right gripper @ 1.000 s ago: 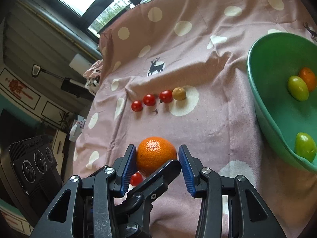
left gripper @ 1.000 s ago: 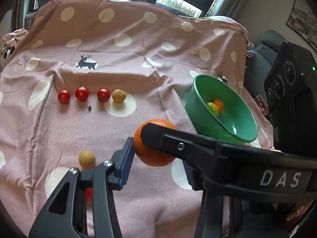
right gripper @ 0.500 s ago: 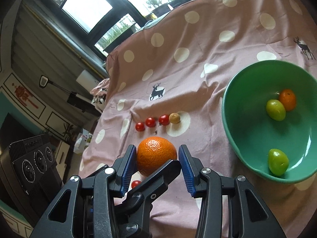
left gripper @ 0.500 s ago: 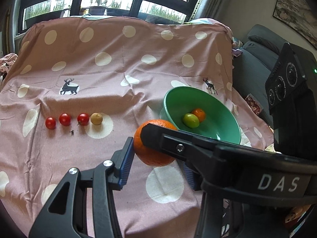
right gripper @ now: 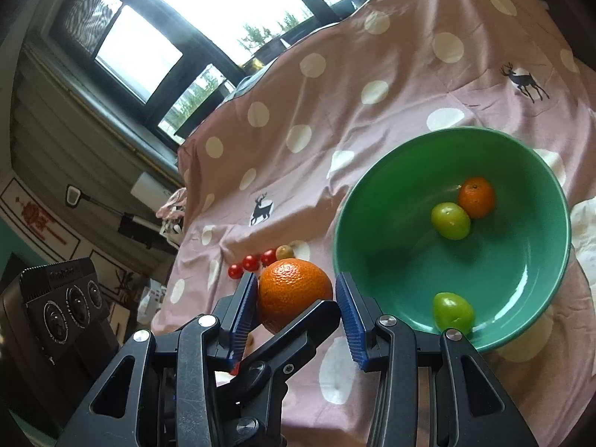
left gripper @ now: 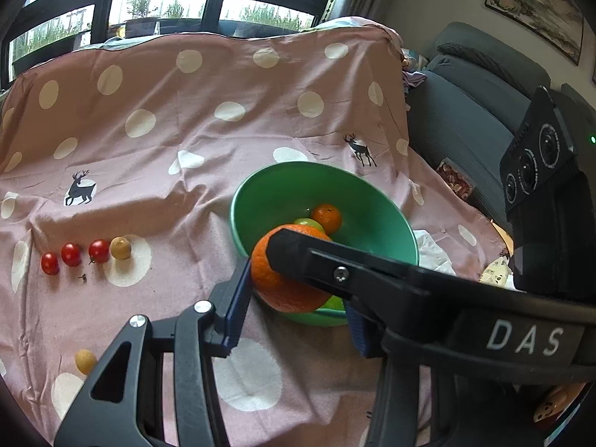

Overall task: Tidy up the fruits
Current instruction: 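Carry the second orange over the green bowl with the right gripper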

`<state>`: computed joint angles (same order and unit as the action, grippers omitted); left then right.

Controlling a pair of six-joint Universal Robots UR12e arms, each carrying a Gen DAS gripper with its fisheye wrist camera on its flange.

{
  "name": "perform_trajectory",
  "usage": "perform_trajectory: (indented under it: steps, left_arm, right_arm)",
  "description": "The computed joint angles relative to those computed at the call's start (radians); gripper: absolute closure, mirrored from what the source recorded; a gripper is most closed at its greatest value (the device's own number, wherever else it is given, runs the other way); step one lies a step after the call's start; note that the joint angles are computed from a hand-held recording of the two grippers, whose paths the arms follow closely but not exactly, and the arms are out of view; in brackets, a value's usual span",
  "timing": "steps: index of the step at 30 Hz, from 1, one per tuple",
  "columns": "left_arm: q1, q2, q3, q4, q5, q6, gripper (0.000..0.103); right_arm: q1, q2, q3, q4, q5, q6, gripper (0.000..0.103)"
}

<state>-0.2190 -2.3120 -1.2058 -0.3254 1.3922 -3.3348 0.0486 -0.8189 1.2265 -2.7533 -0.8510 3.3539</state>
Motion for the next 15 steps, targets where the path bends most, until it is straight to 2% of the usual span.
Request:
perform_trajectory:
  steps: [15]
  left_arm:
    - [-0.029,-0.071,0.129,-0.104,-0.042,0.058,0.057]
  right_arm:
    - [-0.038,-0.003,0.022,-0.041,-0.047,0.103,0.057]
